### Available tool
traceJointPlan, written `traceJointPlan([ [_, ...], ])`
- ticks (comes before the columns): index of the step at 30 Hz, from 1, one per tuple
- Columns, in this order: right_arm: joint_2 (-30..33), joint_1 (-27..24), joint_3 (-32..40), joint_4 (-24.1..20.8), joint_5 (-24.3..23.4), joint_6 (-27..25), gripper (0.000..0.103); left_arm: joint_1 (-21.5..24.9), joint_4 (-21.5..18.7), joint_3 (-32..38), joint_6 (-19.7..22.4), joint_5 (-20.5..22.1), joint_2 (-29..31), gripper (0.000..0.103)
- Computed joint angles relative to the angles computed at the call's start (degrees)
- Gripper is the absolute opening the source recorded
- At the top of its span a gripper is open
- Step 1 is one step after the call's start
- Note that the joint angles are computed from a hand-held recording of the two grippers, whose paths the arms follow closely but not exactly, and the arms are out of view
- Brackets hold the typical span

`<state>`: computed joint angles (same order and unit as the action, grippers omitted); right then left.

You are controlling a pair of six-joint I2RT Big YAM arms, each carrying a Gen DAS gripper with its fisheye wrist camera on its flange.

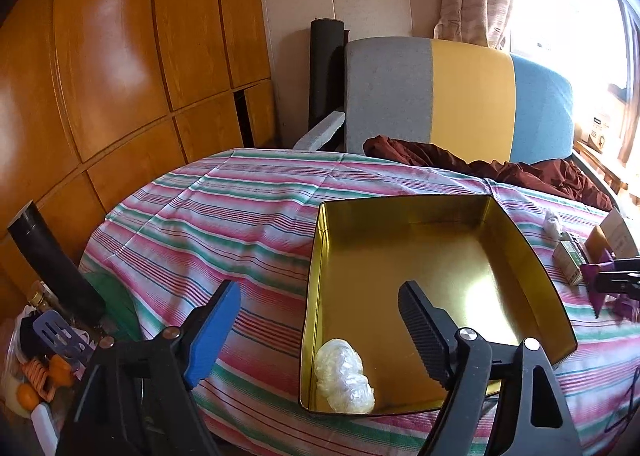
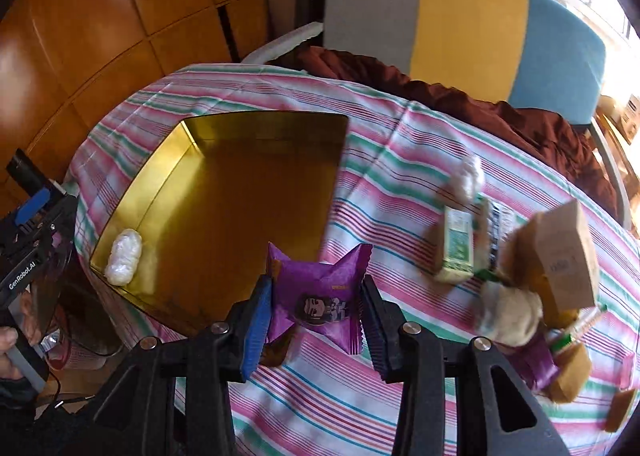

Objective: Organize objects
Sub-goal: 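Carry the purple candy packet into the gold tin and release it with the right gripper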

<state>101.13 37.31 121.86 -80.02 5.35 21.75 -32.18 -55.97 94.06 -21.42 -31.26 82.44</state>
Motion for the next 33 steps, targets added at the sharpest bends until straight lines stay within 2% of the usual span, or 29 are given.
traceJointPlan([
  [4, 6.5, 1.3, 7.6, -0.3, -5.1, -0.9, 0.042, 0.7, -0.4, -1.0, -1.1, 0.1, -0.5, 0.082],
  [10, 16.0, 3.8, 19.8, -4.4, -10.7, -0.5, 0.043, 2.4, -0.9, -2.5, -3.8, 0.0, -1.4, 0.087],
  [13, 17.2, 4.0, 19.0, -1.2, -18.0, 0.8, 0.045, 3.1, -1.4, -3.4, -4.6, -0.7, -1.8, 0.089],
  [16, 16.6, 4.4, 16.1, 1.6, -20.0, 1.6, 0.048, 4.3, -1.8, -4.0, -6.2, 0.0, -2.3, 0.095],
  [21, 12.2, 5.0, 9.5, 4.2, -16.6, 1.4, 0.048, 5.1, -1.9, -4.5, -7.3, -0.2, -2.7, 0.097],
  [27, 5.5, 6.0, 1.4, 7.1, -5.5, 1.4, 0.058, 4.3, -2.0, -4.0, -6.3, 0.2, -1.9, 0.097],
  [33, -0.8, 5.4, -6.6, 11.8, 0.1, 4.1, 0.072, 1.9, -2.0, -1.9, -3.9, 1.4, -0.1, 0.098],
])
